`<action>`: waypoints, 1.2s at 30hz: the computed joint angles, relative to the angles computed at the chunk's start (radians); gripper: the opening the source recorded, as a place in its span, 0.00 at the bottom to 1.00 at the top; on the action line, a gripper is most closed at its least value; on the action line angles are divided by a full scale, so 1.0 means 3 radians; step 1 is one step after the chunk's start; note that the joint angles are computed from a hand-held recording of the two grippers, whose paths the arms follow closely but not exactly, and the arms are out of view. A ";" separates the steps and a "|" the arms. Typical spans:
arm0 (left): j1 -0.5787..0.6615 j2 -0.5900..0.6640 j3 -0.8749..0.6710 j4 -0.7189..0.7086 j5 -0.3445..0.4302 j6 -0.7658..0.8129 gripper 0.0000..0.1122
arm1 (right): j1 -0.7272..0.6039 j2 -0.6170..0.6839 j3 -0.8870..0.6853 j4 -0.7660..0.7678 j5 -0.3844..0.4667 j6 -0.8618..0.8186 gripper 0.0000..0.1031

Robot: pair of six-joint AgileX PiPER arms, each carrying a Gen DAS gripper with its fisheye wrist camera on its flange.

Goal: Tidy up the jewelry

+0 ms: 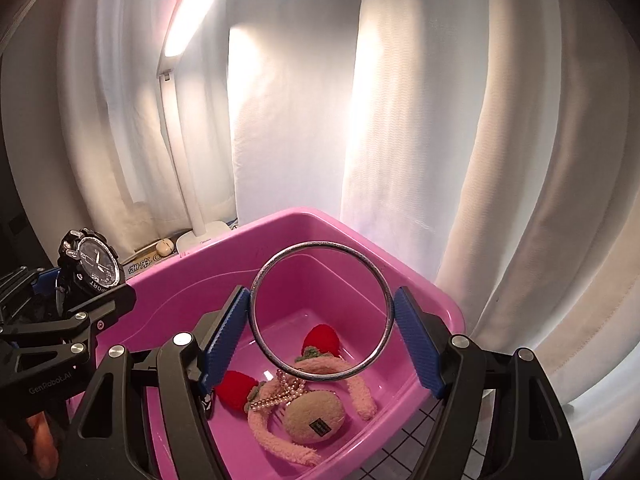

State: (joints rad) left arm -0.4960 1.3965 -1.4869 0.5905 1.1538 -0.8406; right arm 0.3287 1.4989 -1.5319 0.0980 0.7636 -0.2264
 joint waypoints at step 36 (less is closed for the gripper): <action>0.0139 0.0129 -0.0089 -0.0314 0.0182 0.0045 0.79 | -0.0025 0.0145 -0.0154 -0.0361 0.0350 0.0609 0.70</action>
State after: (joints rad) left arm -0.4542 1.4353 -1.5135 0.4963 1.2085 -0.8269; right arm 0.3212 1.5422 -1.5781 -0.0102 0.8687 -0.0436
